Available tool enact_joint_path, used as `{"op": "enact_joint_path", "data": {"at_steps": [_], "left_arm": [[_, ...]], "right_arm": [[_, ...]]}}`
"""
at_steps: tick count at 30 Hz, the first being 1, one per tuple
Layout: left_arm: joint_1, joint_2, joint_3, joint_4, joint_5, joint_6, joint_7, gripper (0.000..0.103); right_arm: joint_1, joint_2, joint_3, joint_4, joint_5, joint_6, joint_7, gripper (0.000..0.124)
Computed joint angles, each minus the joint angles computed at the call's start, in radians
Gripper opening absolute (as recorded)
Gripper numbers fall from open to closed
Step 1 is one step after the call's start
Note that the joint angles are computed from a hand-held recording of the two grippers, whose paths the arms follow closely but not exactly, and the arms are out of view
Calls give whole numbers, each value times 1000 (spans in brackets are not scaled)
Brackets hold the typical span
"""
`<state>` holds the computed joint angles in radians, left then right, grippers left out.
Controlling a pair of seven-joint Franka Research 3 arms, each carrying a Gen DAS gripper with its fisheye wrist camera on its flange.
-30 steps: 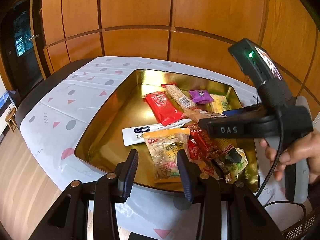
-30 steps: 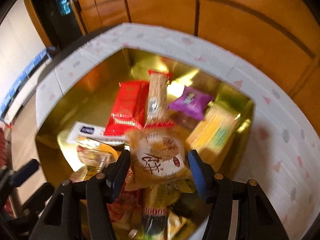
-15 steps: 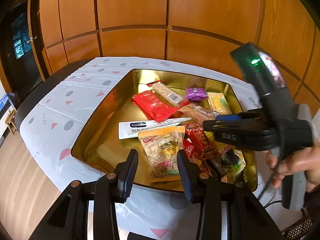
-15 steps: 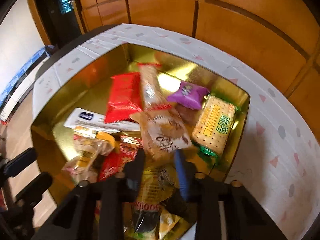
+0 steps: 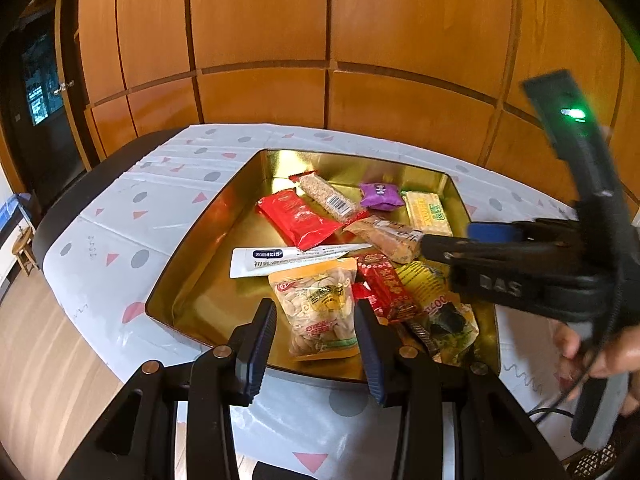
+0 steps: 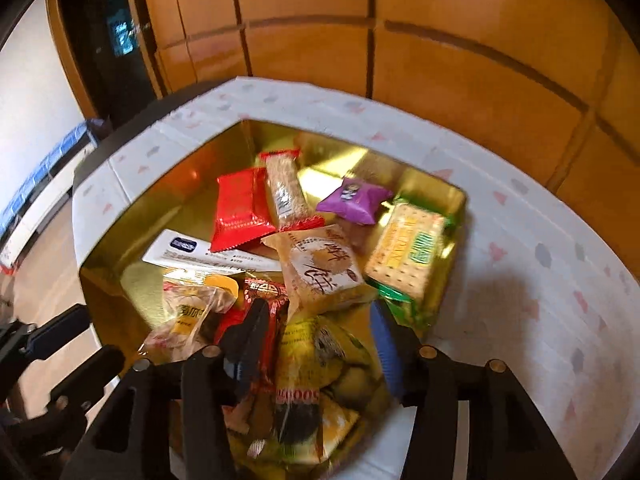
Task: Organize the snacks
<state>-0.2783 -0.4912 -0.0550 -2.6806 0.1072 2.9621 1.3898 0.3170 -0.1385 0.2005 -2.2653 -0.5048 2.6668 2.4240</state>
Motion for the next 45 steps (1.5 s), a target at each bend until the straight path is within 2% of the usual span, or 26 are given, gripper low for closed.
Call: {"op": "enact_joint_path", "data": {"at_steps": [3,8,12,16,22,27,39,45], "left_arm": [[8,-10,-13,-6,9,7,-8,42],[12,-35,-38,-24,29,29,-34,42],[-10,-65,-44,-46,49,53,-43,44],[-32,-84,-47,-61,60,48,-56,44],[0,-107,-101,-73,107,45,-107,45],[67,-128,-165,-77,169,54,-178,45],[43,-118,-134,-70,202,43,-220,45],[58,-123,-146,-72,219,56,-239,45]], "right_arm": [[-19,-69,28,-51,-71,-8,105,64],[-67,-205,90,-162,-103,-2,254,71],[-115,-333,167,-254,-114,-40,380,74],[-139,-422,217,-315,-90,-85,440,79],[-155,-484,253,-349,-62,-133,462,81],[-149,-495,257,-364,-42,-126,452,81],[-165,-503,275,-364,-36,-121,455,82],[-169,-500,280,-362,-34,-120,456,82]]}}
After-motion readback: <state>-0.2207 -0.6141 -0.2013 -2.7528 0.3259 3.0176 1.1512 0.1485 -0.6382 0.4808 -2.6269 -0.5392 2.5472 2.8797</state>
